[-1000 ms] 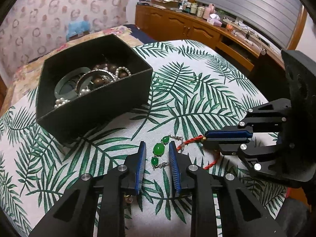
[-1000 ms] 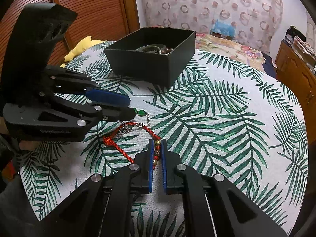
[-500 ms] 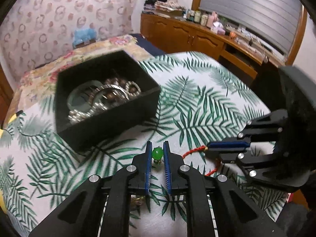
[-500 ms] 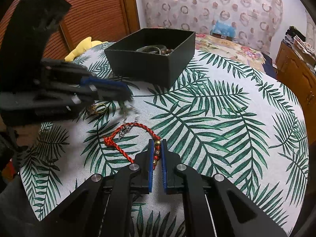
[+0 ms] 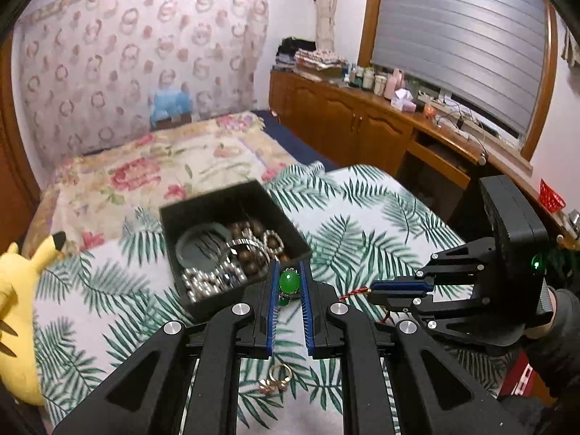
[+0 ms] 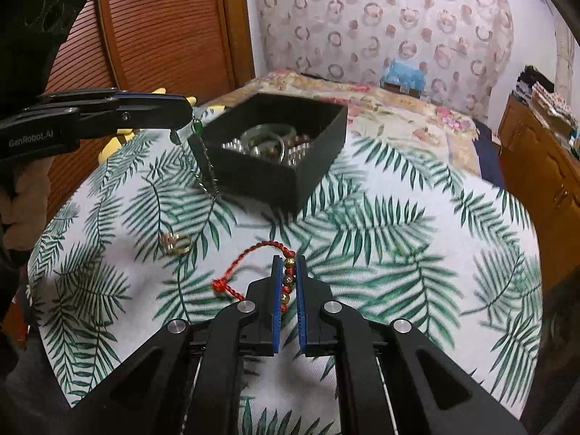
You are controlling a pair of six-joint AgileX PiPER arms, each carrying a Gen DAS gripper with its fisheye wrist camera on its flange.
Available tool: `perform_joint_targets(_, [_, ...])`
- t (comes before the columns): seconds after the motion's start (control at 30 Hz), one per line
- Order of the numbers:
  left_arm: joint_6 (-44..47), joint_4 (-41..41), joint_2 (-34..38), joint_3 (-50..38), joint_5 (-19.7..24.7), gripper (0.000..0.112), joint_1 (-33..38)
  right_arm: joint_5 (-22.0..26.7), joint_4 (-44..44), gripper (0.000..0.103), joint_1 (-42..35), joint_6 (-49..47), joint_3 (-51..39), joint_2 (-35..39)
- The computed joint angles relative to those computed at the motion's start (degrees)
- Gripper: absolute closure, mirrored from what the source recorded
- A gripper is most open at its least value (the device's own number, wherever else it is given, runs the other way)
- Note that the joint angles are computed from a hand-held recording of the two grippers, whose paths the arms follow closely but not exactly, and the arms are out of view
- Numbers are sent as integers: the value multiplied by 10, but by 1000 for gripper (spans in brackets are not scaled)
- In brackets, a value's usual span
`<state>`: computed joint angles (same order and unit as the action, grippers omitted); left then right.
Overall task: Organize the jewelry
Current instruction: 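Lift the red cord and pearl strand with both tools and carry them over the black box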
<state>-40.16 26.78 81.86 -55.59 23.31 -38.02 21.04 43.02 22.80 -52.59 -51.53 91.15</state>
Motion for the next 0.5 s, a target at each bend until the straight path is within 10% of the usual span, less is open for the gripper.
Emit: perform_joint_targets(0.5, [39, -1, 23, -60, 13, 102, 65, 34, -37, 95, -10, 20, -124, 1])
